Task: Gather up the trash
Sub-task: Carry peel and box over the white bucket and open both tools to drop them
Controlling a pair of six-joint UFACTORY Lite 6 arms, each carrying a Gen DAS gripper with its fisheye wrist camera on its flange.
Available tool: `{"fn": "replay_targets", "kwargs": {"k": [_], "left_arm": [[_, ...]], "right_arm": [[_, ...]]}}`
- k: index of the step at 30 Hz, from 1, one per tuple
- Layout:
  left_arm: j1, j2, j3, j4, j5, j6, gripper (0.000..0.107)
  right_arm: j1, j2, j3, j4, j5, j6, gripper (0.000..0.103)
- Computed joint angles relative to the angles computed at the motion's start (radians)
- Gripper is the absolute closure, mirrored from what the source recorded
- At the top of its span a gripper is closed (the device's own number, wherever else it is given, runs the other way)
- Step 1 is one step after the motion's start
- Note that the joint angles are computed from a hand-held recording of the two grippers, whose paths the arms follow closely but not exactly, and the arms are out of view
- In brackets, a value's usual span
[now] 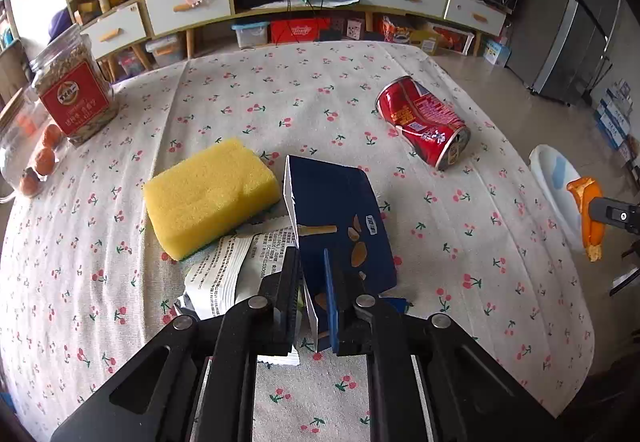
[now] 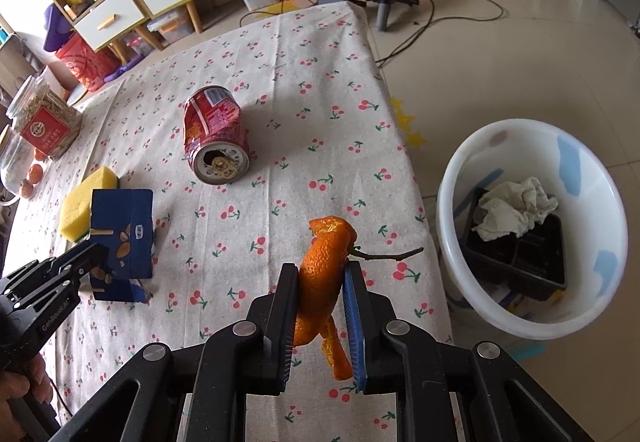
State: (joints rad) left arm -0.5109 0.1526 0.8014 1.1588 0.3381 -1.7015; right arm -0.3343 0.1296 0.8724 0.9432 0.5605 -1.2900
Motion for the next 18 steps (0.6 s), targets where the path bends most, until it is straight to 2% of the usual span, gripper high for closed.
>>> {"fn": "replay_targets", "kwargs": {"k": [7,13,18], "left_arm": [[0.038,-0.114,-0.062,-0.006,-0.127,0.005,0.104],[0.113,-0.178,-0.107,-0.249,-0.247,0.224,0.106],[0.125,-0.204,-0.116,-0.423,-0.261,0.384,0.107]], "right_arm": [[0.01,-0.006,-0.002,-0.005,-0.002,0.012,0.083],[0.004,-0.001,0.0,-0.003,-0.006,0.022,0.083],[-0.029,0.001,0.015,0.012,0.021,0.005,0.083]]}}
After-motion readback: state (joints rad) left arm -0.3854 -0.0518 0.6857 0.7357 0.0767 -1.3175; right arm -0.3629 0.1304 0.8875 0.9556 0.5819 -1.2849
